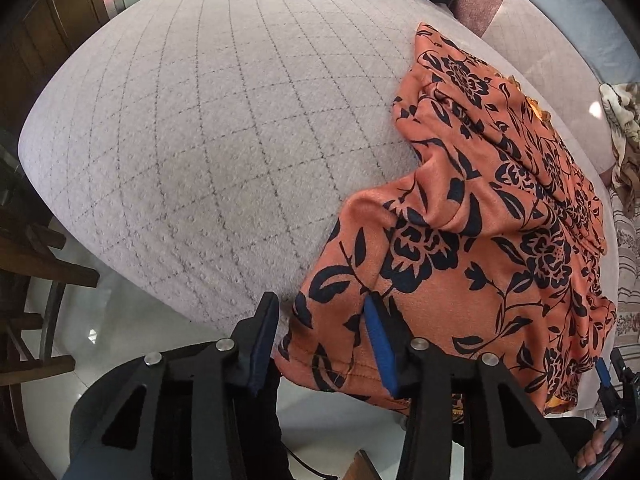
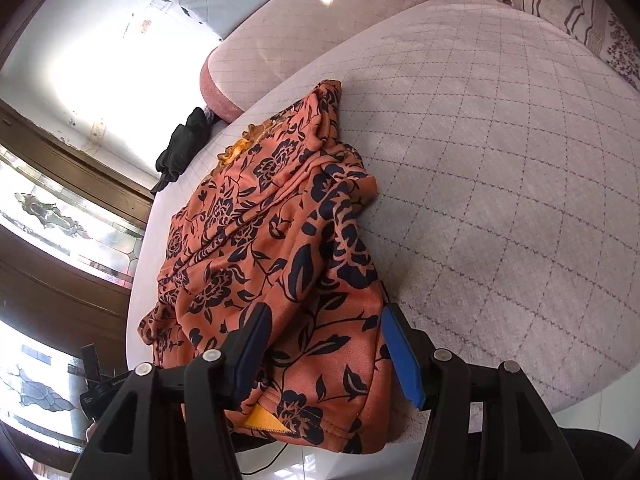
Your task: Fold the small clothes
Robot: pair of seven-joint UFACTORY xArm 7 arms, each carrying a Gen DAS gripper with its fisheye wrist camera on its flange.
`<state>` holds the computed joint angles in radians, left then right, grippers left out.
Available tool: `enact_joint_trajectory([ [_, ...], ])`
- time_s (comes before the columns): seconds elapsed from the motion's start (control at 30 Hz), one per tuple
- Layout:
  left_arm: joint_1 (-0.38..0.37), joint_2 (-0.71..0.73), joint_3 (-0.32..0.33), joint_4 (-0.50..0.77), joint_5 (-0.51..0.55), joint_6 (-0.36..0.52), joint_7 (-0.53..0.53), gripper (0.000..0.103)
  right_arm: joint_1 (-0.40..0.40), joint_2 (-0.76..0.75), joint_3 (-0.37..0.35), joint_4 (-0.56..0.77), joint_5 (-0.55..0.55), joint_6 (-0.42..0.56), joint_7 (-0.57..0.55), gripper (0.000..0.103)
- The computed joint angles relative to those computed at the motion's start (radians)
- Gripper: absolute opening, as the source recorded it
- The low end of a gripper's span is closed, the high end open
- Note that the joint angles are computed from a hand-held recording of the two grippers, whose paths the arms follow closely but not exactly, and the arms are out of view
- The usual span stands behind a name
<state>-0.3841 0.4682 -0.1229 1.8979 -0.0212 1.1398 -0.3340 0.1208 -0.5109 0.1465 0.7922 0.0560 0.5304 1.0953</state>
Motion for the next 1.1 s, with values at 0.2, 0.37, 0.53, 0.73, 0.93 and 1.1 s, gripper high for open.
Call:
enact_joint_trajectory([
  [0.2,-0.014,0.045,0.006,0.092,0.037,0.069,0.021,0.071,0.040,-0.014,-0.006,-0.020,0.067,0.038,0.034,0.062],
  [0.37,-0.013,0.110,-0.007,0.165,-0.017,0.135,0.034,0.070,0.049,0.014,0.009,0.015,0.064,0.135,0.053,0.062],
  [0.53,-0.015,0.073,-0.005,0.107,-0.020,0.083,0.055,0.044,0.037,0.072,0.035,0.094,0.006,0.301,0.112,0.062],
  [0.73,-0.029,0.066,-0.012,0.116,-0.022,0.067,0.080,0.011,0.033,0.197,0.098,0.251,-0.153,0.478,0.220,0.053],
  [0.93,-0.003,0.022,-0.032,0.089,-0.076,0.050,0.132,0.009,0.110,0.265,0.093,0.357,-0.254,0.558,0.123,0.007],
  [1.1,0.057,-0.085,-0.052,0.013,-0.184,0.056,0.236,0.009,0.130,0.140,0.063,0.303,-0.209,0.511,0.080,0.006],
])
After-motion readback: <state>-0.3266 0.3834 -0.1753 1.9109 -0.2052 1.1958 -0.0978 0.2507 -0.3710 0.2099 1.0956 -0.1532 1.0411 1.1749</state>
